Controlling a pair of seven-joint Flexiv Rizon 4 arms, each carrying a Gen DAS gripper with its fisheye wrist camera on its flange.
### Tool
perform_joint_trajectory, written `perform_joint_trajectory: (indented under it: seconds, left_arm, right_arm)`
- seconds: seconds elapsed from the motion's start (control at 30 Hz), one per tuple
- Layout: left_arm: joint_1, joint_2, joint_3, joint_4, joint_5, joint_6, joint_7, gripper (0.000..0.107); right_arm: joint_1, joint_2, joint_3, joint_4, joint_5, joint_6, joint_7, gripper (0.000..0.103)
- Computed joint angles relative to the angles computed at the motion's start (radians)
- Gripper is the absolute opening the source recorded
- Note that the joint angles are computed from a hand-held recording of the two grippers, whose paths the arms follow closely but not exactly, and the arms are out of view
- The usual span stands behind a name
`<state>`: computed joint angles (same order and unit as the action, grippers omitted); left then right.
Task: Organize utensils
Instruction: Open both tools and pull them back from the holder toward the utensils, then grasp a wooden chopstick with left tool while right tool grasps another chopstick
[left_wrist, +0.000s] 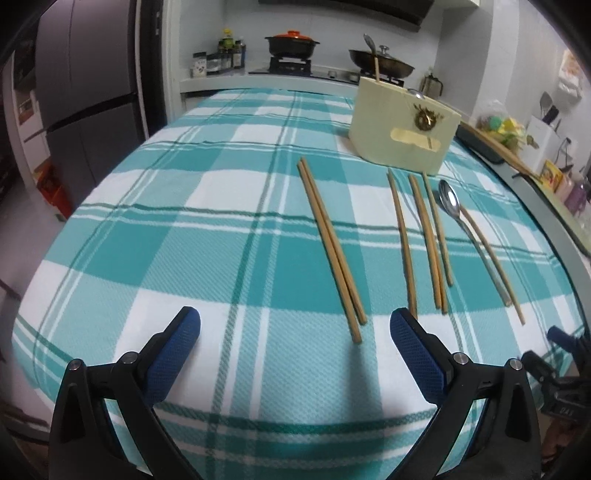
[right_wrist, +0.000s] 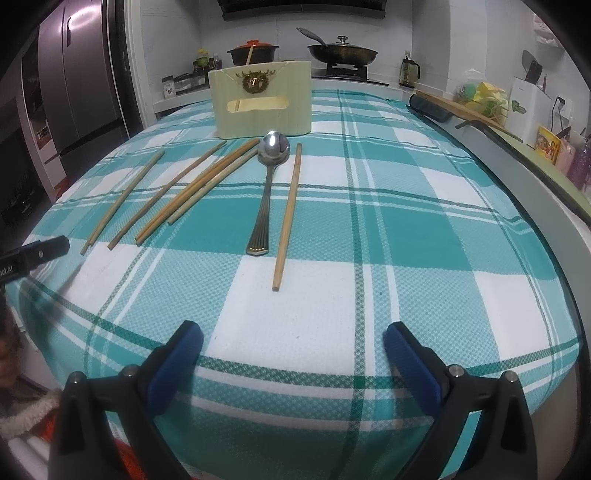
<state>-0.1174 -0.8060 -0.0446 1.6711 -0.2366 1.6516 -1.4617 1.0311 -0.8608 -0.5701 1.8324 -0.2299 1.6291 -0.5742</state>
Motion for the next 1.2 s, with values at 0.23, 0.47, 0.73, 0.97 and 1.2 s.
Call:
perform_joint_trajectory:
  seconds: [0.23,0.47,0.73,0.97,1.2]
  left_arm:
    - [-0.136,-0.104,0.234,-0.251,0.026,-0.212,-0.106,0.102]
    - [-0.195,-0.176,0.348,-0.381,0.160,-0.340,-0.187,0.103]
    - [-0.100,-0.178,0.216,-0.417,0.186,-0.400,-0.188,0.103]
    - [-0.063,-0.207,0.180,-0.482,0.181,-0.453,-0.211,0.103]
    - [-0.038,-0.205,0.135,-0.486,0.193,-0.434,-0.172,0.074]
  right_arm:
    - [-0.022,-0.006,0.023,-0.015,0.003,0.011,-0.005,0.102]
    - [-0.016,-0.006,0.021,-0.007,0.021,0.024,-0.018,0.102]
    - [-0.015,-0.005,0.023,-0.008,0.029,0.021,-0.030,0.102]
    - [-0.019,0.005,0.021,-0.004,0.040,0.028,-0.031,0.101]
    - [-0.214,0.034,0.163,-0.143,-0.031,-0.043,-0.101,0.091]
